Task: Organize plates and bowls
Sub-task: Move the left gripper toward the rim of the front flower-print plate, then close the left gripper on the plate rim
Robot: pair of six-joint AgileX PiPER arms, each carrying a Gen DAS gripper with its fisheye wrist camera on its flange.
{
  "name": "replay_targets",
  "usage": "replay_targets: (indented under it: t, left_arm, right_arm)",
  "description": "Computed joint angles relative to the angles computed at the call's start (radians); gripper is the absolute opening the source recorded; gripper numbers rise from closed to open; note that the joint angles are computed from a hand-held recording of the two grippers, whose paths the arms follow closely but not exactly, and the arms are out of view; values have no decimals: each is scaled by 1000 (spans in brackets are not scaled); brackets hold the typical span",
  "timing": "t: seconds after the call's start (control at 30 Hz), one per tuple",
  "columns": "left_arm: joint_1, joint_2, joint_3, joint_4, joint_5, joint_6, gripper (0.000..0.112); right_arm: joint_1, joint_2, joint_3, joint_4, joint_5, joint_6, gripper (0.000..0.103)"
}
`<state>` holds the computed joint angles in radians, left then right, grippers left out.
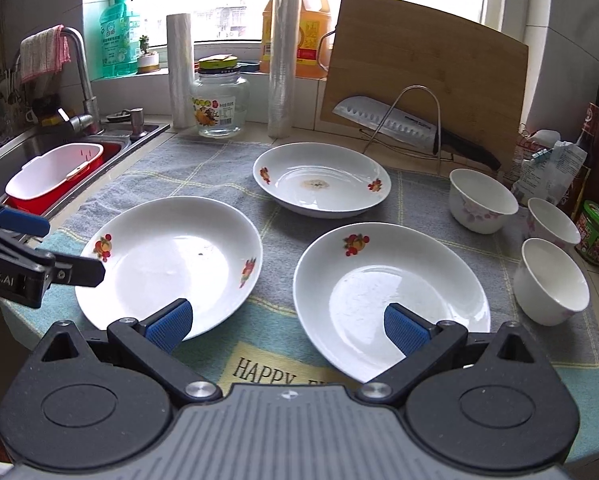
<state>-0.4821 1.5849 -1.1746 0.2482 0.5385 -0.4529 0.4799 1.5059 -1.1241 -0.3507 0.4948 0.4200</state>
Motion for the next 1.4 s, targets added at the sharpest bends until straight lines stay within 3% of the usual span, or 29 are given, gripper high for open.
replay_targets:
  t: [0.13,0.4,0.73,0.93,1.2,1.4]
  left_arm:
    - [84,8,7,-131,-34,190,102]
    - [170,24,18,-307,-48,374,102]
    - [155,29,4,-148,11,177,102]
    - [124,63,-40,-118,40,119,102]
    - [90,116,-125,-110,81,104,102]
    - [88,168,-225,-116,141,121,102]
  right_arm:
    - [45,32,-6,-11,11,38,103]
    - [105,110,8,58,5,-58,103]
    - [51,199,8,326,-140,-376,103]
    - [47,208,-5,341,-138,-402,103]
    - [39,171,91,399,-257,-479,103]
    - [16,144,170,711,-357,-818,103]
